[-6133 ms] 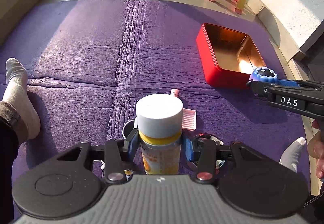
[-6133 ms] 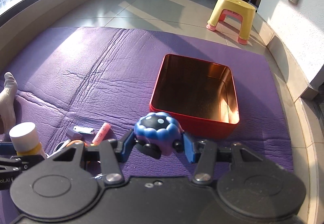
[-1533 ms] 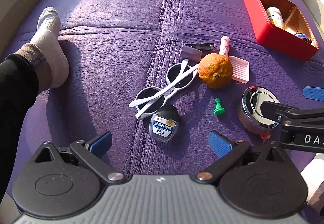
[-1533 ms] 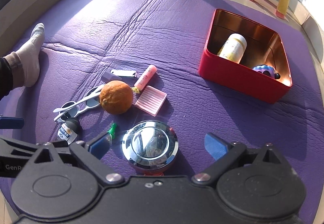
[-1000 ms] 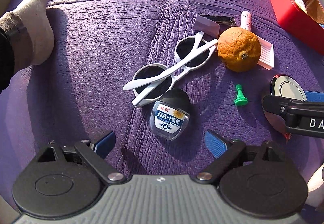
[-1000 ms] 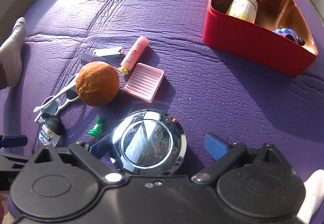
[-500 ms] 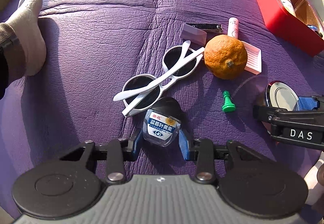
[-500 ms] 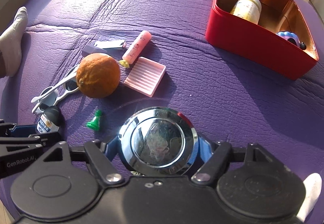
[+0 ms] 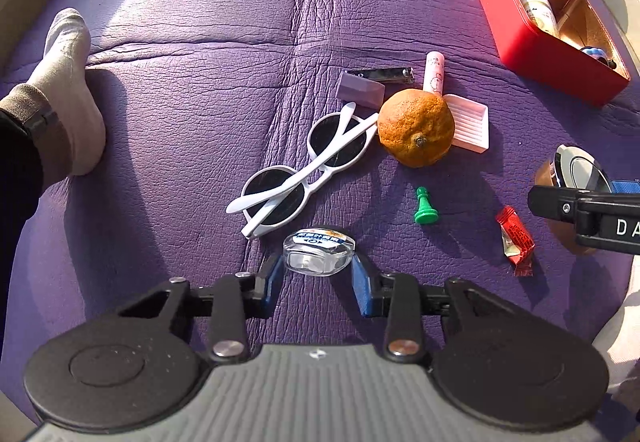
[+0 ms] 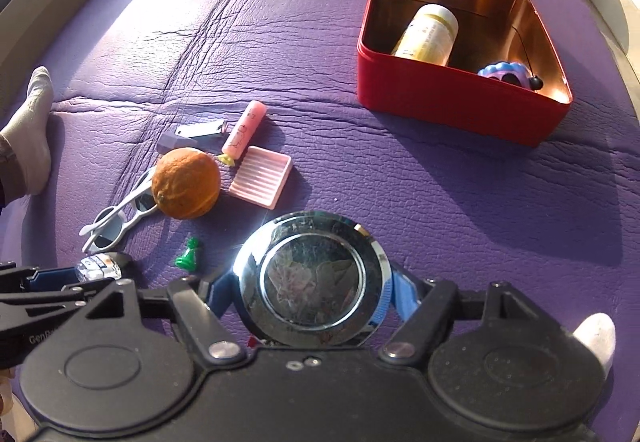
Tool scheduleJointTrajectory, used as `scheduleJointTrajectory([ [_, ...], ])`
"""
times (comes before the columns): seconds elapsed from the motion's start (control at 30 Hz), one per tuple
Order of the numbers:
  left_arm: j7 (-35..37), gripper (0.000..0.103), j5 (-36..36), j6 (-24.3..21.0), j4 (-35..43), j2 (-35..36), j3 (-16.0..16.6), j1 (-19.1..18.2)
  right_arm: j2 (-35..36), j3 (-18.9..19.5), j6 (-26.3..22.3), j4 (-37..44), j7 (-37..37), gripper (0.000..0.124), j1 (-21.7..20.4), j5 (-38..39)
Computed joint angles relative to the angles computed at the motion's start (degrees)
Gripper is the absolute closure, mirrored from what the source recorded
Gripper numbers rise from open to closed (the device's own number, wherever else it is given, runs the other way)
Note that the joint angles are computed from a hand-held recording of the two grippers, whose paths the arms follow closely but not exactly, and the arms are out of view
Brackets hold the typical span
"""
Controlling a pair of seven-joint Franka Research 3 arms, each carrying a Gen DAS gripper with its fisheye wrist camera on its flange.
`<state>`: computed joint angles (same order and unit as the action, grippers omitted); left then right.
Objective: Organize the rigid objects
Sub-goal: 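Carry the mirror and eye-drop bottle into the red tin and open both tools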
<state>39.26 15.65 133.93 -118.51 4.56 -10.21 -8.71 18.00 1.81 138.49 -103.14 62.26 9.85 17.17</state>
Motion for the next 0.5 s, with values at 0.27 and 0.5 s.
scheduleJointTrajectory([
  [0.27, 4.0, 0.094, 0.0, 2.9, 1.6, -1.1, -0.1, 0.0, -1.2, -0.4, 1.5, 3.2, -0.7, 0.048, -0.9, 0.8],
  [0.5, 6.6, 0.093, -4.5, 6.3, -0.6, -1.0, 0.4, 1.1, -0.2, -0.7, 1.5, 4.6, 1.0, 0.048, -1.8, 1.7],
])
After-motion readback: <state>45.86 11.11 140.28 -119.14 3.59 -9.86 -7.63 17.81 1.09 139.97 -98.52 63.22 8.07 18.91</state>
